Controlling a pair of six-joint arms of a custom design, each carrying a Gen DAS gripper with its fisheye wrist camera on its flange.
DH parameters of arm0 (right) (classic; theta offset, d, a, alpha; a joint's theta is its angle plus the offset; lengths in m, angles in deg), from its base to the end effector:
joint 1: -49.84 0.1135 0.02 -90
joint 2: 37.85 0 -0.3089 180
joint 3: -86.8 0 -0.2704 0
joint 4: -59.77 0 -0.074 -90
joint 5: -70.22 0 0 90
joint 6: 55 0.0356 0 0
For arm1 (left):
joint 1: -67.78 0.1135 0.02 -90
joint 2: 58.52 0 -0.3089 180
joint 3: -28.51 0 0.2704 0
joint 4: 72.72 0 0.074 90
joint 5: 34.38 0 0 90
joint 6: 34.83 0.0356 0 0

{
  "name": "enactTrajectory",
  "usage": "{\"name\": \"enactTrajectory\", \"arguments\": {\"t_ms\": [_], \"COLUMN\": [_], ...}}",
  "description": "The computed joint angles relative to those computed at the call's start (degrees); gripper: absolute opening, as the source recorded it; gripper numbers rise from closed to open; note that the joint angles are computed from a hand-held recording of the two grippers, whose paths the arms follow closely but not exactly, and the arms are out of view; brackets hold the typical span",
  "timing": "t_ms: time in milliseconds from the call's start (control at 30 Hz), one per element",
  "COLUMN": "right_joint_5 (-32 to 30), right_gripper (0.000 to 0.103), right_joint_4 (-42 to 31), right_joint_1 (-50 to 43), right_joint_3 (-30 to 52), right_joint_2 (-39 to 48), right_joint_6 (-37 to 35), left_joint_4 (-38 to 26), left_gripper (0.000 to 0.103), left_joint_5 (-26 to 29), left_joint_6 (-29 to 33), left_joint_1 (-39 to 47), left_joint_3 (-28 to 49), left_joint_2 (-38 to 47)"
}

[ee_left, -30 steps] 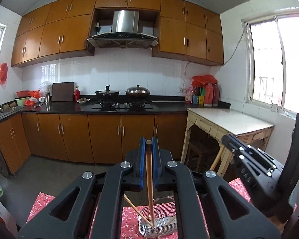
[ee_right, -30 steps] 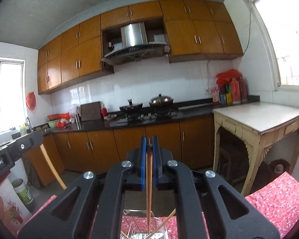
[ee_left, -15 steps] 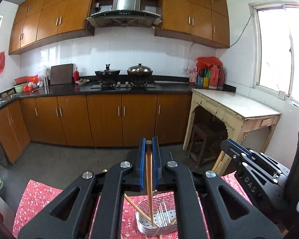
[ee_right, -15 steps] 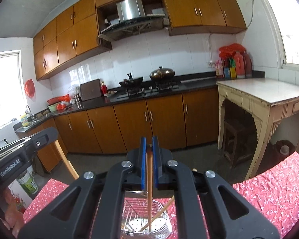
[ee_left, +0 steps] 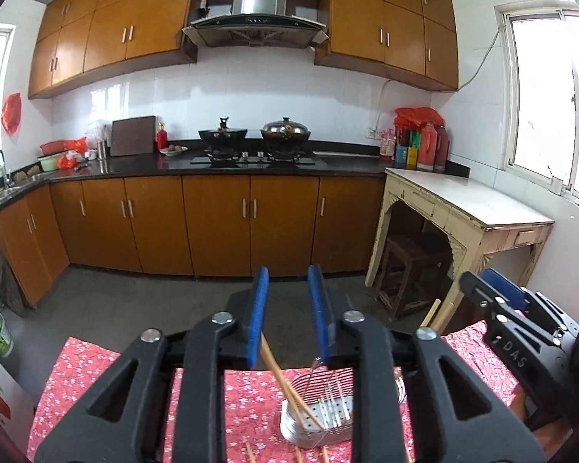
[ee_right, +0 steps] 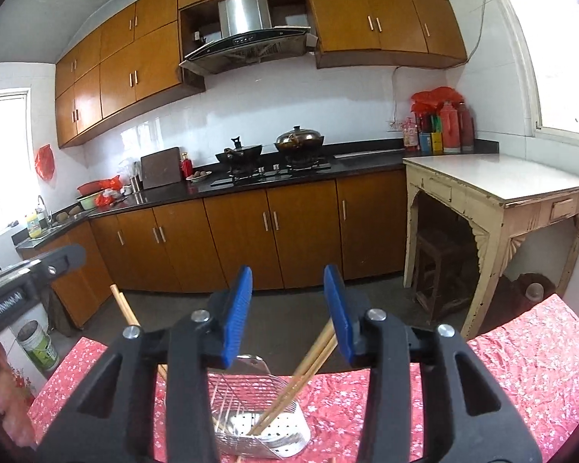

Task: Organize utensils
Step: 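Open both tools to release the chopsticks into the wire holder, then close the right tool on a chopstick while the left tool grasps another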

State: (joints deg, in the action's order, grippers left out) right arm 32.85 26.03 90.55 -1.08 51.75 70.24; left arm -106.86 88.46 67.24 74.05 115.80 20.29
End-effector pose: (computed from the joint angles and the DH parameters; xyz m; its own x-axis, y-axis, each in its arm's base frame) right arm 0.2987 0.2197 0.3847 -0.2521 0.2451 -0.9361 0.3241 0.9329 0.1570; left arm 0.3213 0.0159 0.4114 -0.3385 0.1396 -0.9306 0.4754 0.8788 -0.0412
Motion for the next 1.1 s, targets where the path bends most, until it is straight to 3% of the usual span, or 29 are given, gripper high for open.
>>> {"name": "enactTrajectory", "arguments": {"t_ms": [200,400,633,833,967,1100], "right_joint_5": [3.8,8.4,11.9,9.1,3.6,-0.9], "right_gripper": [0.040,0.040,0.040,0.040,0.039,0.038], "right_joint_4": [-4.7,-14.2,-34.6,-51.2,-49.9,-42.9], "right_joint_1": [3.5,9.8,20.6,31.2,35.8,37.4], "right_joint_3": [-3.1,-6.6,-10.3,-14.5,-20.1,-25.5], "right_joint_2": [-3.4,-6.5,-5.8,-0.3,2.7,3.8], "right_joint_6": [4.6,15.4,39.7,67.0,76.9,78.7], "left_joint_4": [-1.6,-2.7,-2.4,-6.2,-9.6,-12.1], "left_gripper": [0.026,0.026,0.031,0.037,0.037,0.038], "left_joint_5": [2.5,7.9,14.2,20.8,21.5,22.4], "left_joint_6": [1.7,4.9,12.3,25.4,34.3,42.4], "left_joint_1": [4.3,12.1,23.4,34.6,38.9,42.7], "left_joint_3": [-1.5,-6.5,-18.1,-28.3,-32.7,-36.3], "left_joint_2": [-2.0,-5.6,-11.8,-15.0,-15.0,-13.7]}}
